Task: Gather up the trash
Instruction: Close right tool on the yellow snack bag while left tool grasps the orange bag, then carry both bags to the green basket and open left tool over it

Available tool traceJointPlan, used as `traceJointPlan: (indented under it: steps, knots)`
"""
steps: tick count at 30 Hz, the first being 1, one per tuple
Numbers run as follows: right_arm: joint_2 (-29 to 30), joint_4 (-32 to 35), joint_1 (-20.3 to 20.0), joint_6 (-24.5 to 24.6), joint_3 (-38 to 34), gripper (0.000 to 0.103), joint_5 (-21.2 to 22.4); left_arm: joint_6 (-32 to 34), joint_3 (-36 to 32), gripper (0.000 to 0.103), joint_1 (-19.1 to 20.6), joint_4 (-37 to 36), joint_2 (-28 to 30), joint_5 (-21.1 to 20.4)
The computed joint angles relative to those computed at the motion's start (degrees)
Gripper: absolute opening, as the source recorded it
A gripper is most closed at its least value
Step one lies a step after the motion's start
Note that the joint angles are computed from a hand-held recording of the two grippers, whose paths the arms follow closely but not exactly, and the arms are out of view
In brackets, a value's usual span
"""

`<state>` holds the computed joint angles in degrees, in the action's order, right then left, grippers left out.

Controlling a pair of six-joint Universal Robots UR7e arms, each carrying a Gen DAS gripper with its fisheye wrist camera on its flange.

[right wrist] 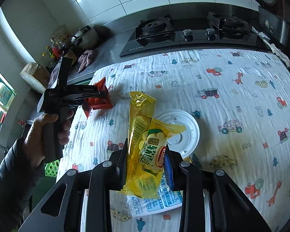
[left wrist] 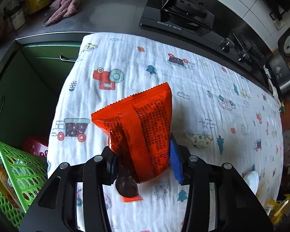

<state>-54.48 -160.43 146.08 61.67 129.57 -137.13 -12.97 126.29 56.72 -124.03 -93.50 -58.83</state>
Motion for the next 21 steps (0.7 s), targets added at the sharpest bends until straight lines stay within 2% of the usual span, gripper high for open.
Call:
traceJointPlan:
  steps: [4,11,16,21]
  knots:
    - [1.4,0.1,0.5,-2.0,-2.0,0.03,0.4,2.0,0.2,0.041,0.2,1.4,-4.6,-1.3]
    - [4.9,-0.8,1.3,-6.2,-6.3,0.03,1.9,3.4,-1.2,0.041,1.4,8.0,-14.4,-2.3]
    - [8.6,-2.0,2.0,-10.4,-11.0,0.03,3.3,4.4,-4.3,0.041,2.2,14.4,-21.4,-1.0]
    - [13.2,-2.6,2.4,-14.5,-16.8,0.03,5.1,7.2,-8.4,0.041,4.6,19.3,-26.3,1.5]
